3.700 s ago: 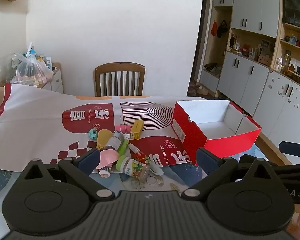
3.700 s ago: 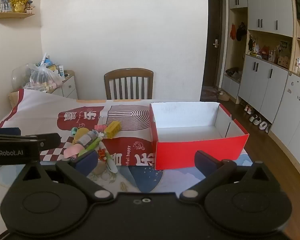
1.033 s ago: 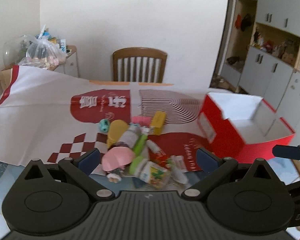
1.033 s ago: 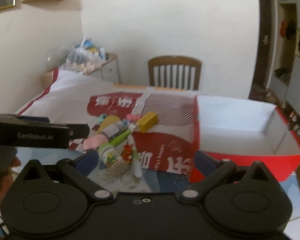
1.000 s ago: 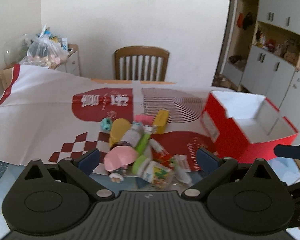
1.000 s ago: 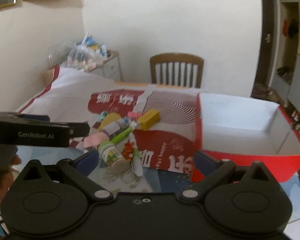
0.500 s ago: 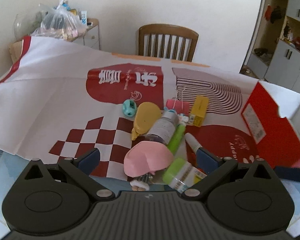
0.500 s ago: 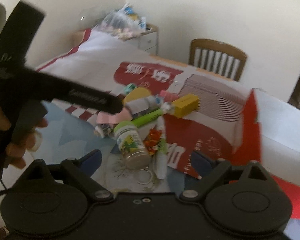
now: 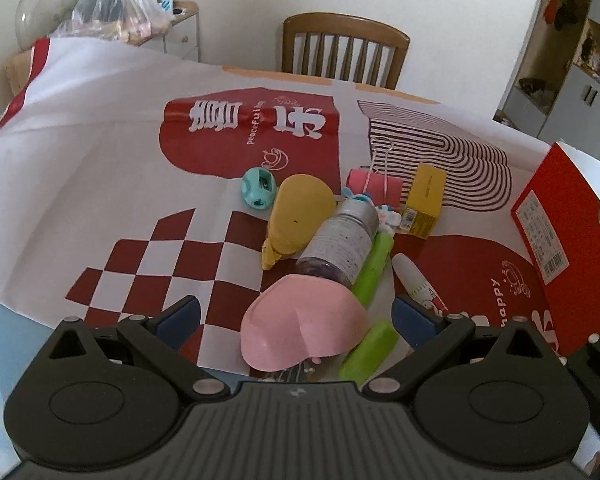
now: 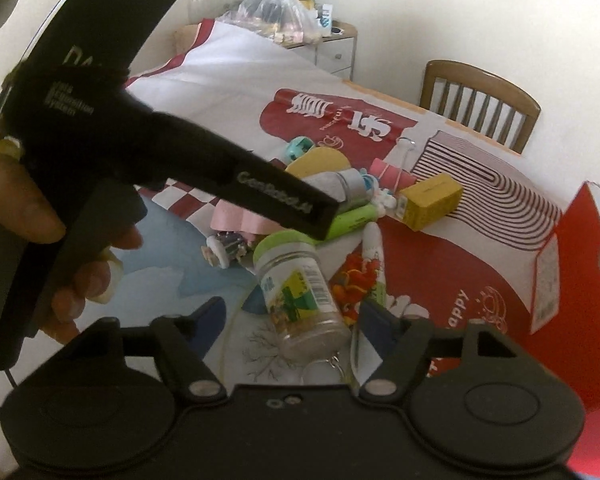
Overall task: Organize rigid objects
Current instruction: 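Grasp the pink heart dish with left tool while right tool grasps green-lid jar, then carry both items into the shoebox and release them inside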
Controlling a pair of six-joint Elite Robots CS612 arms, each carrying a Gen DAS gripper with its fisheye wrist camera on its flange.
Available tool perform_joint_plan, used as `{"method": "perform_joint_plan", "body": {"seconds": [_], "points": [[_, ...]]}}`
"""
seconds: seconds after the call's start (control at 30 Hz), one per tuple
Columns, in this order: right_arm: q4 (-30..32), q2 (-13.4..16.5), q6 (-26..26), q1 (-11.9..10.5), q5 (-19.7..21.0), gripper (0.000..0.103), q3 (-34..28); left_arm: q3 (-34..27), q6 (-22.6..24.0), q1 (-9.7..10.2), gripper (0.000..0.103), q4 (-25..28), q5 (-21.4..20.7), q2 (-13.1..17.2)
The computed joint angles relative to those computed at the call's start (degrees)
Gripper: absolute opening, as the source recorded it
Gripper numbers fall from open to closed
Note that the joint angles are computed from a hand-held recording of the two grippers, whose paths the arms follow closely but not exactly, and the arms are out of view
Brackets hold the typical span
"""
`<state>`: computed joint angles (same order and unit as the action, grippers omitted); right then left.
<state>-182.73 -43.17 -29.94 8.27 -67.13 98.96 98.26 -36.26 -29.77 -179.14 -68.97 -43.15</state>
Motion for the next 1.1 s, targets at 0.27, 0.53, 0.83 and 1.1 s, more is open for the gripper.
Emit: {"method": "perform_joint_plan", "body": {"seconds": [0.27,0.53,0.83,1.1], "points": [[1.0,1.1,-1.6,0.8,-1.9,0.061,-1.6,-0.8,0.0,0.55,0.086,-0.2,-1.9,0.8],[0.6,1.7,-3.5,1.6,-5.0,0.05,-2.1,-1.2,0.3,0.63,0.074,0.6,-1.6,1.1],[0.7,1.0,-2.6,1.5,-5.0,0.043,-1.5,-0.3,1.8,0.28,0.074,0.3,0.0,0.5],[0.7,-1.2,1.7,0.7,-4.0,0.041,0.9,2.4,-0.3,0.05,0.073,-3.3,-0.2,-1.0]]}}
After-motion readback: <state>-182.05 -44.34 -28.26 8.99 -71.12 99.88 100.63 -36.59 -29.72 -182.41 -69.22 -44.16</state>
